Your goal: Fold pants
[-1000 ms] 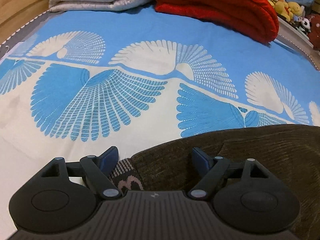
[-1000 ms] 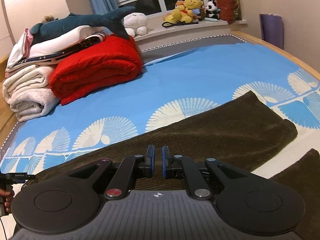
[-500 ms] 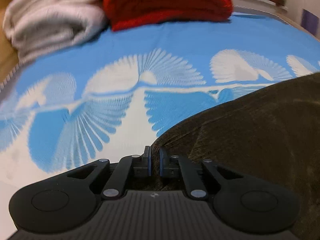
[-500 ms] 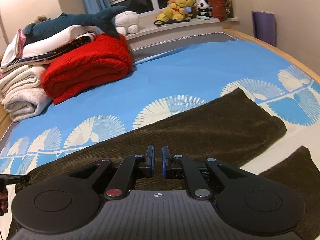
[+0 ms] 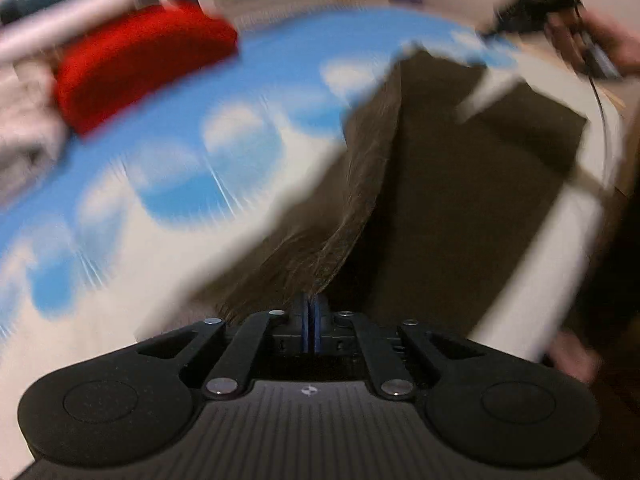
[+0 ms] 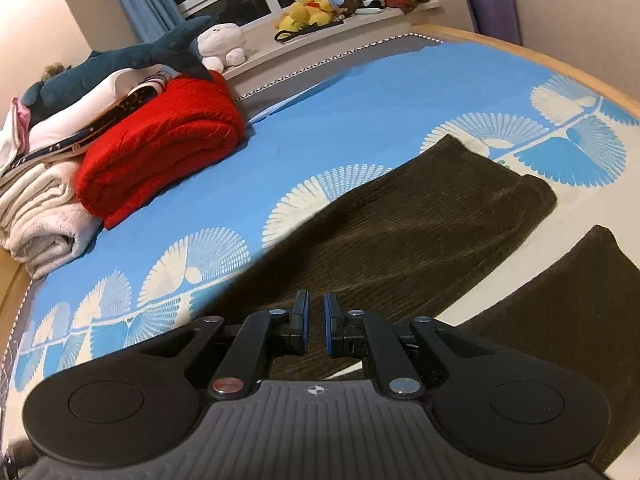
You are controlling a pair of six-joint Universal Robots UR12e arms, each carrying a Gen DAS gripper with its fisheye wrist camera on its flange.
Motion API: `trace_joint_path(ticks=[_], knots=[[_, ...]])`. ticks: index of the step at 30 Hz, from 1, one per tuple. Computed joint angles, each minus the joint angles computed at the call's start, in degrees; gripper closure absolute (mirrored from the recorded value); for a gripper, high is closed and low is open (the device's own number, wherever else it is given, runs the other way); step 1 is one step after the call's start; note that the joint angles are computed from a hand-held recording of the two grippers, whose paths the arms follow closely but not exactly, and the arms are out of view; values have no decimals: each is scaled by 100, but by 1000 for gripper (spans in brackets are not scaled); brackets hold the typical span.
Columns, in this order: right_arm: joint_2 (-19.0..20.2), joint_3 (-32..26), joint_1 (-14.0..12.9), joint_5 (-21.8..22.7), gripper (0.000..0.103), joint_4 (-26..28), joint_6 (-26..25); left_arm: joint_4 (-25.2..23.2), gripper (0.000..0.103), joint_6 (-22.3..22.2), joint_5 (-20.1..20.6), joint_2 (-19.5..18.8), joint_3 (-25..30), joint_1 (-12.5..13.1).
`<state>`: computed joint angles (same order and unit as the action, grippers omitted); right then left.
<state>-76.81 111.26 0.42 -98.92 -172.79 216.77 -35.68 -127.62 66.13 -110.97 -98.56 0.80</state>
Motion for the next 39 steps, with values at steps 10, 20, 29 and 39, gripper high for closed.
trace_joint_path(ticks=[10, 20, 29, 39], knots=[[-87, 96, -58, 249, 95, 198, 298, -1279, 72, -4171, -375, -364, 702, 453], [142, -79, -99, 430, 95, 235, 635, -2238, 50, -4850, 390, -1016, 1509, 175], [727, -463, -241, 1009, 80, 103, 1237, -2307, 70, -4495, 728, -1142, 1667, 38], [1492, -1096, -331, 1464, 76, 416, 1627, -1304, 89, -4554, 593, -1006, 1440, 103]])
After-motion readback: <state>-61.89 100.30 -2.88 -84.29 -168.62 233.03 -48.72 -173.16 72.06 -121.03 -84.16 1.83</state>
